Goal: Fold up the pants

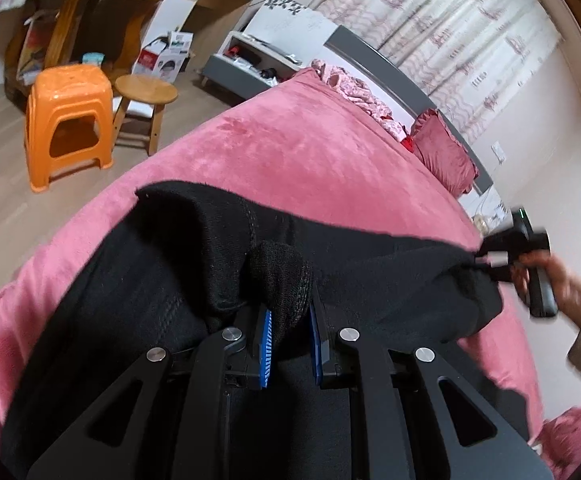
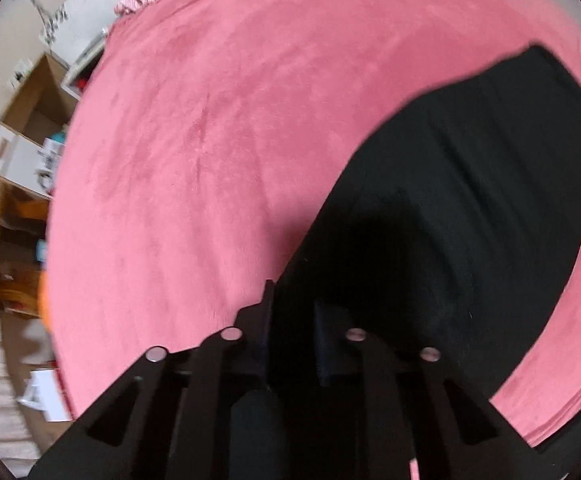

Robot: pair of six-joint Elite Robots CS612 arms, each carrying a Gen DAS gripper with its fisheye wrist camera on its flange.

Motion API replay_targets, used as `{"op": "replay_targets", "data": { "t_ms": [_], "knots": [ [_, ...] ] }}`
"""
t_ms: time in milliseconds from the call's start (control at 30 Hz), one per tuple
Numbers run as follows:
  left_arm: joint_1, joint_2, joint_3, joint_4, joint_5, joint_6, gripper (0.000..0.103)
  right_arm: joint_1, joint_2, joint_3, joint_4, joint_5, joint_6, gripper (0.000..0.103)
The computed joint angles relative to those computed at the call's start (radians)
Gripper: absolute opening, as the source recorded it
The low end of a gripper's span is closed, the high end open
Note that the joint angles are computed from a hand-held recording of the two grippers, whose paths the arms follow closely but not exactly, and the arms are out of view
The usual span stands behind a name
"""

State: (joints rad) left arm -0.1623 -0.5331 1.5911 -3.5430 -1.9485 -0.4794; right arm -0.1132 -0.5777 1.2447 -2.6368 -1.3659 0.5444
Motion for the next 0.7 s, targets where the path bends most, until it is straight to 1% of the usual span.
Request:
{"op": "replay_targets", "data": {
  "t_ms": [100, 167, 200, 233, 300, 400, 500, 600, 700],
  "knots": [
    [0.023, 0.0, -0.027, -0.068, -0.034, -0.098, 0.014, -0.03, -0.062, 0.127, -0.144, 0.09, 0.004, 0.01],
    [0.041, 0.002, -0.053, -0.127, -0.066, -0.175, 0.014, -0.054, -0.115, 0.239, -0.273, 0.164, 0.012, 0.01],
    [0.047, 0.003, -0.062, -0.142, -0.083, -0.194, 0.014, -0.064, -0.142, 0.295, -0.338, 0.194, 0.017, 0.01],
    [0.055, 0.003, -0.072, -0.158, -0.11, -0.21, 0.014, -0.069, -0.16, 0.33, -0.373, 0.207, 0.01, 0.01],
    [0.059, -0.008, -0.068, -0.166, -0.127, -0.197, 0.014, -0.076, -0.211, 0.431, -0.461, 0.215, -0.033, 0.01],
    [0.064, -0.026, -0.037, -0.18, -0.143, -0.17, 0.014, -0.08, -0.266, 0.566, -0.589, 0.222, -0.078, 0.011],
    [0.073, -0.035, -0.003, -0.175, -0.16, -0.181, 0.014, -0.076, -0.292, 0.681, -0.721, 0.223, -0.084, 0.011],
    [0.078, -0.046, 0.043, -0.164, -0.15, -0.168, 0.014, -0.066, -0.296, 0.758, -0.807, 0.222, -0.076, 0.012],
    [0.085, -0.057, 0.095, -0.154, -0.137, -0.179, 0.015, -0.052, -0.265, 0.823, -0.875, 0.242, -0.064, 0.013]
  ]
}}
